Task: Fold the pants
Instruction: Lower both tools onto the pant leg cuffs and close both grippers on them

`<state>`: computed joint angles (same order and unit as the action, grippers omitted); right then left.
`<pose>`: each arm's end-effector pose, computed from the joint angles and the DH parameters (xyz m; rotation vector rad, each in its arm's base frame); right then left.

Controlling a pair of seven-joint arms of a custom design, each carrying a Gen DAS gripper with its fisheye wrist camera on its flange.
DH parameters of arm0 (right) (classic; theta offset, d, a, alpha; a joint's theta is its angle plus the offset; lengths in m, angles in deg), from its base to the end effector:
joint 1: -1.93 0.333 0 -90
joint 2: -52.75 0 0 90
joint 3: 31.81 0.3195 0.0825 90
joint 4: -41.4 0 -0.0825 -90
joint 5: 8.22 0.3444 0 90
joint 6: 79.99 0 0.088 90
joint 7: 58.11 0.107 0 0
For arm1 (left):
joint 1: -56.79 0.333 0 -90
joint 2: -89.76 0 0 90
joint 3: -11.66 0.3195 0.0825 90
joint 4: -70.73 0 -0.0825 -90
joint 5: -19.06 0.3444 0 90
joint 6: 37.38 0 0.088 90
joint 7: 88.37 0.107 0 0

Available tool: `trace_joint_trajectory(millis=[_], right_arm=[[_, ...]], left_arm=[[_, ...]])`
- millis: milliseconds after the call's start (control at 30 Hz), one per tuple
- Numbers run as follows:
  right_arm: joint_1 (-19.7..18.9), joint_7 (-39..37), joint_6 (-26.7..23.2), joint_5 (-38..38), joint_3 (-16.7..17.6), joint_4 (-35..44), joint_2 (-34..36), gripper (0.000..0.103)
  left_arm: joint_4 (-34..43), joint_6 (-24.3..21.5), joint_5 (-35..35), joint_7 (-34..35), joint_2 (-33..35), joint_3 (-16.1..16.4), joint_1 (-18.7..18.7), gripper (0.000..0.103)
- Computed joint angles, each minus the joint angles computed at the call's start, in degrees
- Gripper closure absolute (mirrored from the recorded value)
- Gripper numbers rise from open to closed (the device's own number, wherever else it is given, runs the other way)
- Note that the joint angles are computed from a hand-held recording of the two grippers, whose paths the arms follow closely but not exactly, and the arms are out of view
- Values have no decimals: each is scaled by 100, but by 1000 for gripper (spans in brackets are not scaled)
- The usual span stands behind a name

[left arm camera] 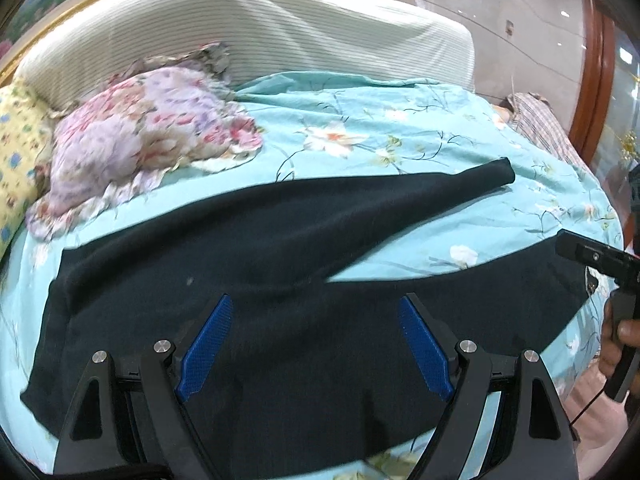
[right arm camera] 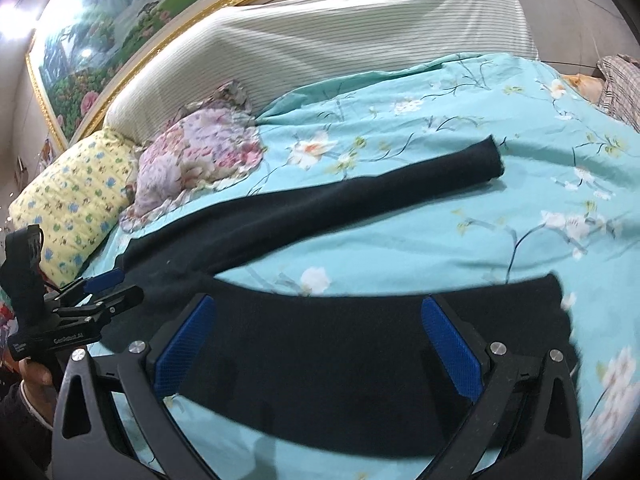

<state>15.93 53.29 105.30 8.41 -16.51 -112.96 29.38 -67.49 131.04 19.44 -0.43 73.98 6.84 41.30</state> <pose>0.3586 0.1793 0.4982 -1.4680 1.6770 -0.3757 0.4355 -0.1650 0.5362 -1.4732 2.0640 -0.8726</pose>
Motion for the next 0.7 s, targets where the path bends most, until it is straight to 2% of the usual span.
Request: trace_joint_trajectory(millis=[133, 333, 467, 533, 600, 700], right_arm=[[173, -225, -224, 21, -520, 165, 103, 0], [307, -713, -599, 187, -1152, 551, 315, 2], [562, -1278, -766, 548, -1666, 887, 544, 3], [537, -1548, -940, 701, -1785, 1129, 707, 13], [532, -1872, -1107, 936, -1931, 1372, 881, 18], [283, -2078, -1301, 1124, -1880, 1643, 1103, 20]], left_arm=[[601, -274, -290, 490, 467, 117, -159, 18], [1613, -796, -751, 1158, 1231, -128, 80, 18], [2338, -1182, -806, 1377, 1779, -378, 350, 18], [2788, -1441, -900, 1583, 2101, -519, 496, 18], [3169, -1646, -907, 1700, 2374, -649, 616, 18], [3873, -2010, -889, 1928, 2870, -824, 744, 18]])
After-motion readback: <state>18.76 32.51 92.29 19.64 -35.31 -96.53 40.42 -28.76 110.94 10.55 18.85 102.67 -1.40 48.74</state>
